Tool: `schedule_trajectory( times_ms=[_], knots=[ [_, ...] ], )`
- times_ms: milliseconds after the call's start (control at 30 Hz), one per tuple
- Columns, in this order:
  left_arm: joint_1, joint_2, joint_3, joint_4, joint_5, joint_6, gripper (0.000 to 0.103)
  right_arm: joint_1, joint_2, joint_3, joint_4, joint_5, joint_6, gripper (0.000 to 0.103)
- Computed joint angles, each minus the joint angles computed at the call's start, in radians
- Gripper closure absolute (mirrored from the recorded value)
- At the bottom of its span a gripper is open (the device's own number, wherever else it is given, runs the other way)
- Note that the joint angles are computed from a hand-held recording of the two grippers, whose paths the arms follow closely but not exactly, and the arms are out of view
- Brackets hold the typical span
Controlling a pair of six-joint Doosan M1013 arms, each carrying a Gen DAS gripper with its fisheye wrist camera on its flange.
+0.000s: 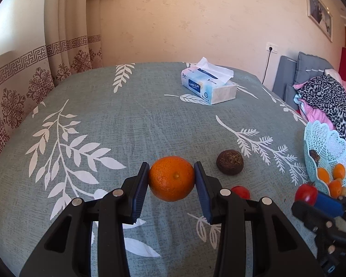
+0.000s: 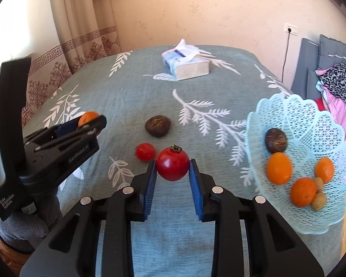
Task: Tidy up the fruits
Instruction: 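Carry the red tomato over the basket and open the right tool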
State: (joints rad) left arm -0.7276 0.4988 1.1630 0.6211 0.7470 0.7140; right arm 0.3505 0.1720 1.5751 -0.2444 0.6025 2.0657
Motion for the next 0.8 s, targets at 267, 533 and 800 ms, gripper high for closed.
schedule_trajectory(
  times_ms=[267, 533, 800],
  knots=[
    [-0.007, 0.003, -0.003, -0.002, 0.004, 0.013, 0.063, -0.010, -0.026, 0.021, -0.115, -0.006, 0.110, 0.074],
    [-0.020, 0.011, -0.017, 0.017, 0.028, 0.024, 0.063, -0.032, -0.056, 0.058, -0.242, 0.008, 0.234, 0.074],
    [-0.037, 0.022, -0.046, -0.009, 0.043, 0.055, 0.063, -0.067, -0.072, 0.090, -0.293, 0.008, 0.293, 0.074]
  ],
)
